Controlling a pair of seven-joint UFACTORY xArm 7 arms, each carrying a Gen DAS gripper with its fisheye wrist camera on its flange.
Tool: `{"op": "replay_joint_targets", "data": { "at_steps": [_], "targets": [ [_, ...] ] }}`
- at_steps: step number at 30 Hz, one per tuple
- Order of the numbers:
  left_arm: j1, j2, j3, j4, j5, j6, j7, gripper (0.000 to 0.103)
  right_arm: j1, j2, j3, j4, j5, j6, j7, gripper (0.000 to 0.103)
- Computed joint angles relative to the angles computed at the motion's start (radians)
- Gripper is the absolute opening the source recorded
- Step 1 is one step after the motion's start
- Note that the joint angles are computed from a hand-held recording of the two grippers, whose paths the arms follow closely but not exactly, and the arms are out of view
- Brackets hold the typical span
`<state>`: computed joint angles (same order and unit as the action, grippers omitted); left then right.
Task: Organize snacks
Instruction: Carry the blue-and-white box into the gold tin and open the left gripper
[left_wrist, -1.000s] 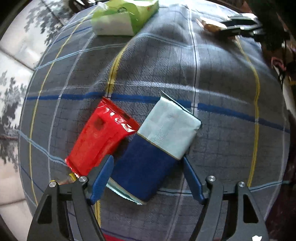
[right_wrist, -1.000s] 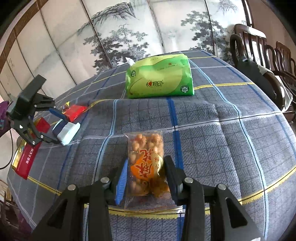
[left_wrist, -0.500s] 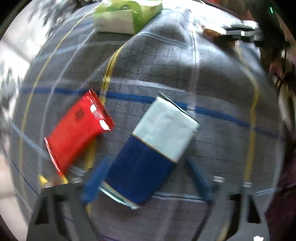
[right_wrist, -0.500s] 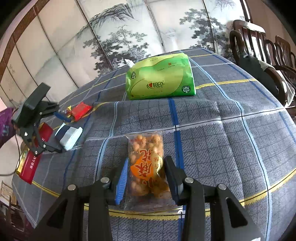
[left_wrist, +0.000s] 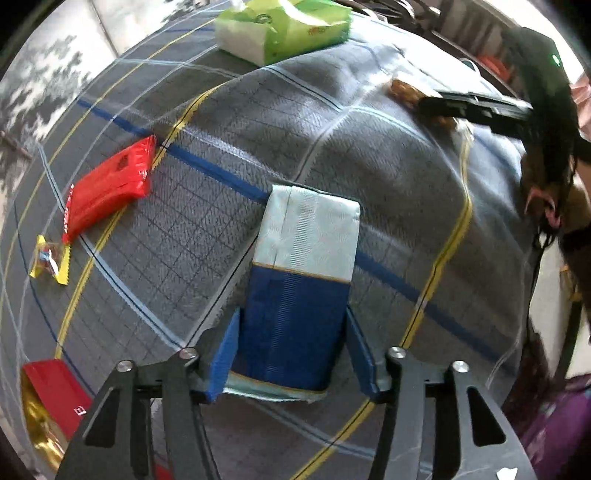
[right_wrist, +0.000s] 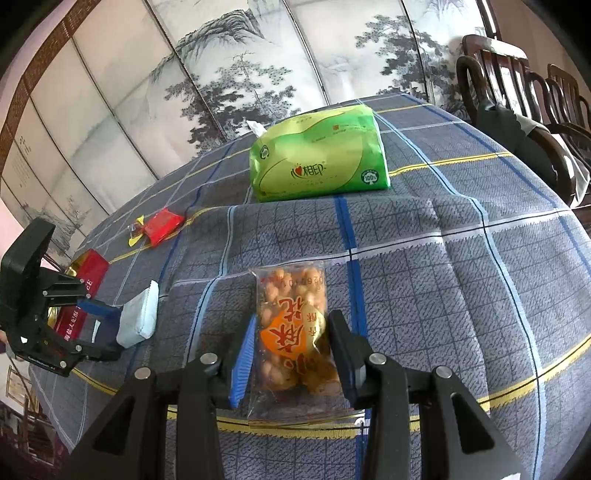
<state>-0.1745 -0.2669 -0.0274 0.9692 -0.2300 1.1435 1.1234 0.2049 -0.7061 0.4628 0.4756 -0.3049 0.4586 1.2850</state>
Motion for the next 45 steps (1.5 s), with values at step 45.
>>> {"op": "replay_joint_targets", "data": {
  "at_steps": [45],
  "targets": [
    [0.303,-0.172,0.366,-0.078,-0.276,-0.189,-0.143,0.046,0.089,0.202,0.025,0.221,-0.228,0.381,0.073,0.038]
  ]
}}
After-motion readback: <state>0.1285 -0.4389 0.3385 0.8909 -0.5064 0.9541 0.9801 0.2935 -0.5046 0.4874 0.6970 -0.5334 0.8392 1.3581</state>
